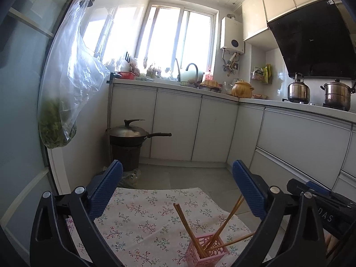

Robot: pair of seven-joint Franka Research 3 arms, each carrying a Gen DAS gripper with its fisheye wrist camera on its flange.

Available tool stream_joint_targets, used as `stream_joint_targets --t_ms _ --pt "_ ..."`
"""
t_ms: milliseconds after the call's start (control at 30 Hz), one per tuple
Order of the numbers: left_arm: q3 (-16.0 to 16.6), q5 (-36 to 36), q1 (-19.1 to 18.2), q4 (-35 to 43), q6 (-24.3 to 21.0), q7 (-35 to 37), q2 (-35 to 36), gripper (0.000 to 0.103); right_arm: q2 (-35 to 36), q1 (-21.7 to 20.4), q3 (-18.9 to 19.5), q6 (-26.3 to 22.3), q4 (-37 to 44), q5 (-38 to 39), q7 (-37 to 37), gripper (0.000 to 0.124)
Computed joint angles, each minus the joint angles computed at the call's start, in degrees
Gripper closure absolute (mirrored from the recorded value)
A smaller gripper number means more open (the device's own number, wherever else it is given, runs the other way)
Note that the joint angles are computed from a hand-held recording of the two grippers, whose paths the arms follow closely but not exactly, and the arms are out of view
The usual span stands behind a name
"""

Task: Organize utensils
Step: 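Lower the left gripper to the pile and grasp the black chopstick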

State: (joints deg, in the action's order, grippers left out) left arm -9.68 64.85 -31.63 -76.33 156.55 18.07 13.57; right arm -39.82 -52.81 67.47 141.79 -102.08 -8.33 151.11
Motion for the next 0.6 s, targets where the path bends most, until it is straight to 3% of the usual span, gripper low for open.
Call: stream_joint_targets --t_ms 167,233,367,500,600 --pt "-1.4 -4.43 0.55 -1.24 -0.66 5.81 -0.65 0.007 -2.55 2.39 -2.17 -1.79 -2.21 -0.75 0.94 0.043" --pt "-1.95 -6.62 0.75 -1.54 -0.61 9.2 -0.58 0.007 -3.98 4.58 -4.11 -0.77 -4.85 -1.0 2.51 0.027" --pt "-5.41 -20.93 3.22 -1.95 -1.19 26.04 0.78 0.007 -2.57 13.93 -9.82 0.1 -11.31 -0.64 3.01 0.027" --pt "-10.44 -39.44 5.81 -0.01 -8.09 47.1 4.08 0.007 -3.76 22.96 -14.97 -4.32 -17.69 -0.16 4.12 0.027" --pt "-13.65 -49.94 6.67 4.05 -17.22 59.86 7.95 0.007 -4.52 27.61 -17.73 -7.07 -20.82 -0.35 5.53 0.027"
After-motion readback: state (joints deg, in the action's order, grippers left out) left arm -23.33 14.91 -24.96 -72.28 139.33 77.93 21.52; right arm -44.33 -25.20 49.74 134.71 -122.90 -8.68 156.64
